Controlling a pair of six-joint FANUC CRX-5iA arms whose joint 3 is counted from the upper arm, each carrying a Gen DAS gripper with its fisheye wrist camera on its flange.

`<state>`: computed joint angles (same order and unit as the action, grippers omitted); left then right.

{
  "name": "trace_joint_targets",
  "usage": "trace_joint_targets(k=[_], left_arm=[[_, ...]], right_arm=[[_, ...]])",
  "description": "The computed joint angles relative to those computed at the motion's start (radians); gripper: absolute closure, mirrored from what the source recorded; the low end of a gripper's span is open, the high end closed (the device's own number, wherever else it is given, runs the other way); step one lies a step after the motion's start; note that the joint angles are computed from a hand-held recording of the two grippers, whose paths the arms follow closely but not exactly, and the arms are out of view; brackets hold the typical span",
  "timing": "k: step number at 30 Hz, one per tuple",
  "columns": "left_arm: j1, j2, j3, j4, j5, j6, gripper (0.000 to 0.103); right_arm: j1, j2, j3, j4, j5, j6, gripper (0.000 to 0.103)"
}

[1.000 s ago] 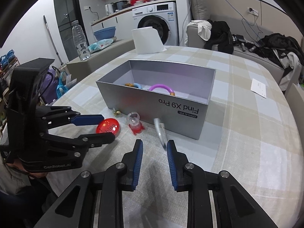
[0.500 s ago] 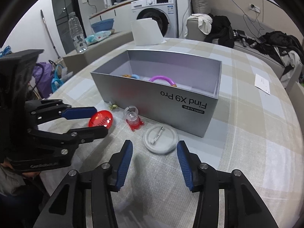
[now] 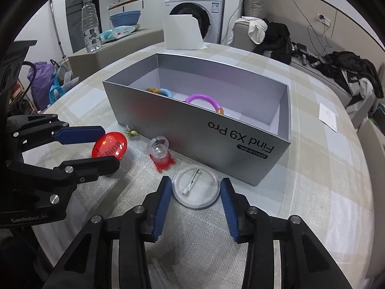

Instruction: Organize jewelry

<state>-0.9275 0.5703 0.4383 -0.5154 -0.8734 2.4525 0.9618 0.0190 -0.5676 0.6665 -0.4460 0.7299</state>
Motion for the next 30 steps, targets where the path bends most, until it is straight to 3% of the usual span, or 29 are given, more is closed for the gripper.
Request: trace_joint_targets(k=[3, 4, 8, 12, 14, 16, 18, 30], left_arm=[[-0.002, -0.004, -0.004, -0.006, 0.006, 0.006, 0.066], [-0.002, -0.005, -0.006, -0.006, 0.008, 0.006, 0.066], [-0.003, -0.005, -0.008, -0.007, 0.008, 0.010, 0.066], [-0.006, -0.004, -0.006, -0.011, 0.008, 0.013, 0.066], [-0.006, -0.006, -0.008, -0.013, 0.010, 0.013, 0.066], [-0.005, -0.005, -0.008, -0.012, 0.010, 0.013, 0.066], [-0.005, -0.006, -0.007, -0.014, 0.010, 0.016, 0.066], [-0.009, -0.009, -0.008, -0.028, 0.011, 0.030, 0.066]], right_arm=[[-0.007, -0.015, -0.016, 0.001, 0.023, -0.008, 0.067], [-0.012, -0.026, -0.024, 0.009, 0.030, -0.018, 0.073], [-0.016, -0.045, -0.037, -0.009, 0.035, 0.001, 0.080], [-0.008, -0.045, -0.023, -0.062, 0.027, 0.045, 0.076], [-0.005, -0.046, -0.027, -0.057, 0.030, 0.045, 0.064], [-0.004, -0.039, -0.022, -0.058, 0.026, 0.045, 0.060], [-0.007, -0.028, -0.024, -0.016, 0.019, 0.007, 0.060], [0.001, -0.010, 0.007, -0.051, -0.013, 0.054, 0.063]])
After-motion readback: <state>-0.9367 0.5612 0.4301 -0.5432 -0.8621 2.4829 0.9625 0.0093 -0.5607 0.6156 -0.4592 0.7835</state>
